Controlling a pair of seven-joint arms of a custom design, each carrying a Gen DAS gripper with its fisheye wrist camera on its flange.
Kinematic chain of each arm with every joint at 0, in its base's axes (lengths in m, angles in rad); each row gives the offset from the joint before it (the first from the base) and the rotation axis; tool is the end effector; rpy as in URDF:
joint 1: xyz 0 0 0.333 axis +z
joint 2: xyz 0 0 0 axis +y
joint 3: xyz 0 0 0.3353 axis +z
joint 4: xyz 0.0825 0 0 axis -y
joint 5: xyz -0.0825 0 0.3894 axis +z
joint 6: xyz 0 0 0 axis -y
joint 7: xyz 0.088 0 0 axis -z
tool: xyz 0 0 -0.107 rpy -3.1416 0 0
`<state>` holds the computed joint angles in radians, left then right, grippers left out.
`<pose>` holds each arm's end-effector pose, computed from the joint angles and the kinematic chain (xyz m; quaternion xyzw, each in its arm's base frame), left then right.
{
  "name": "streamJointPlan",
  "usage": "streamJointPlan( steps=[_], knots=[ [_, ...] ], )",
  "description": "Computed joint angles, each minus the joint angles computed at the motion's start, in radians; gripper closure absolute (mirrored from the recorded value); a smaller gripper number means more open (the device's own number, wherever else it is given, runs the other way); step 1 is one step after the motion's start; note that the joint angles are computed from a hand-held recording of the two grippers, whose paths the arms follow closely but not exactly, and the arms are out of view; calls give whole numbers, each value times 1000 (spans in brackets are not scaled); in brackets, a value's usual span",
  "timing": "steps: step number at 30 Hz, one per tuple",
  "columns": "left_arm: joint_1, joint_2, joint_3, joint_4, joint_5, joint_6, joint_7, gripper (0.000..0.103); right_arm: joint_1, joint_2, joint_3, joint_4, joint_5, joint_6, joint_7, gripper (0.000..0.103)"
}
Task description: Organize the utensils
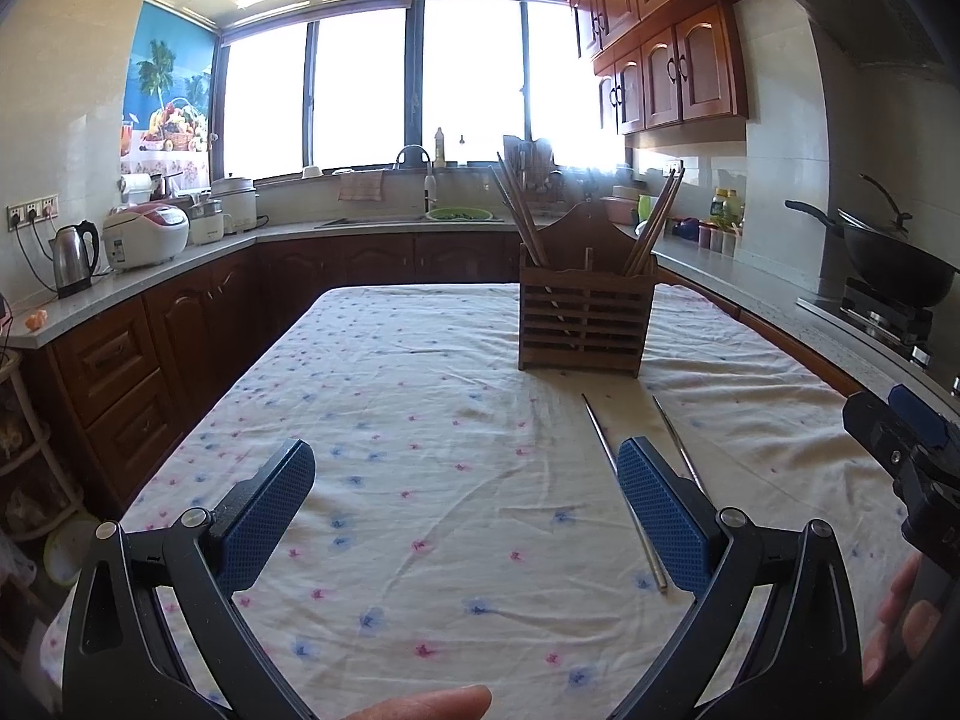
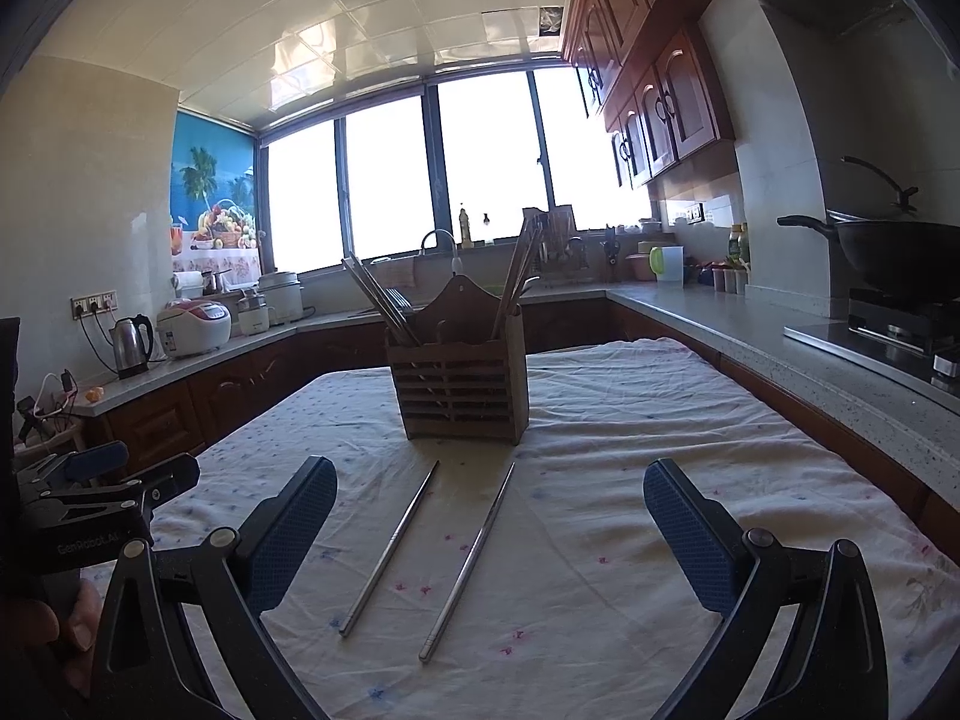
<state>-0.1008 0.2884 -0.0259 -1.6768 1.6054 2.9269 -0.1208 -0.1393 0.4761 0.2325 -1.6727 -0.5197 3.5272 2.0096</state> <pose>0.6655 -0.1464 0.5087 -0.6163 0.5524 -0.3773 0.4154 0.7049 0.0897 0.5152 -0.5957 0.4958 -0.3533 0.5239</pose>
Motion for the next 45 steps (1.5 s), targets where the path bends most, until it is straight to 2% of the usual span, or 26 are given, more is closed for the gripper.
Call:
streamJointPlan(
  steps=[15,45],
  knots=[
    [1,-2,0,-2,13,6,-7,0,4,0,-4,-1,1,2,1,0],
    [-3,13,7,10,-30,22,37,0,-34,7,39,15,-67,-4,53,0]
  ],
)
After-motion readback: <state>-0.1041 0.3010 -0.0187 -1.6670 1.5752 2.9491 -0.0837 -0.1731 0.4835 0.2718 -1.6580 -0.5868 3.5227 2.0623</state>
